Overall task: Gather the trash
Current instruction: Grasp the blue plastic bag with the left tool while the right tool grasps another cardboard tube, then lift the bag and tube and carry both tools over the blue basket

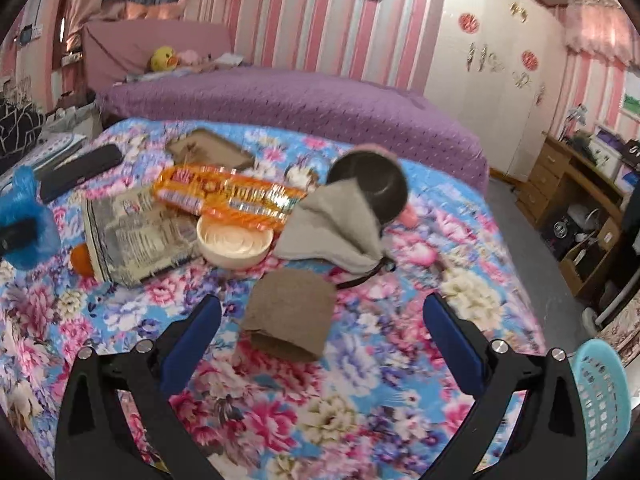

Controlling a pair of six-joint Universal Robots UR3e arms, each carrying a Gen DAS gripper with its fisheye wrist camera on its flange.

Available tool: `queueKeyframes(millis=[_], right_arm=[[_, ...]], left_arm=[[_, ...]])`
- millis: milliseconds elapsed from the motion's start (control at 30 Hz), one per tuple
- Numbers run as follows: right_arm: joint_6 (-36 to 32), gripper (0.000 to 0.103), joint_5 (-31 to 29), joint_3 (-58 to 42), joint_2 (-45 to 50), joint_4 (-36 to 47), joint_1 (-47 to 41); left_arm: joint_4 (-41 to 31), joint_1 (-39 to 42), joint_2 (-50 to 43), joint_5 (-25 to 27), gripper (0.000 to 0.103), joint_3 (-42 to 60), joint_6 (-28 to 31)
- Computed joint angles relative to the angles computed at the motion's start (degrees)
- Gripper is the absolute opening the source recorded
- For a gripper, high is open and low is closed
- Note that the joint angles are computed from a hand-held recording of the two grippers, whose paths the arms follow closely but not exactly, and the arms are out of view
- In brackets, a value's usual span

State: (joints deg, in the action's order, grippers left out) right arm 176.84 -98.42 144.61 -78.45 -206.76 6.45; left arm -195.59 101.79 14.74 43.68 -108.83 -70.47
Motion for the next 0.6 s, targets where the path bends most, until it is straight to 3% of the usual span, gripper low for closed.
queueKeyframes(millis=[67, 167, 300, 600], right_arm=[[0.12, 0.096, 1.24, -0.51, 0.47, 1.68, -1.0], [-0.49, 0.078, 4.02, -0.16, 0.24, 2.84, -2.72], [-2.6, 0.046, 8.02, 0.1, 0.14, 3.58, -3.81], [-4.03, 0.044, 9.15, 6.8, -4.94, -3.02, -6.24]], left_arm=[[-0.48, 0.68, -0.1, 0.25, 0.037, 0.19, 0.41], [-1.1, 1.33, -0.63, 0.6, 0.037, 0.35, 1.0], [-1.9, 1.27, -0.44, 0.95, 0.037, 0.91, 1.1], [1.26, -2.94, 0.14, -1.48, 0.037, 0.7, -3.68]])
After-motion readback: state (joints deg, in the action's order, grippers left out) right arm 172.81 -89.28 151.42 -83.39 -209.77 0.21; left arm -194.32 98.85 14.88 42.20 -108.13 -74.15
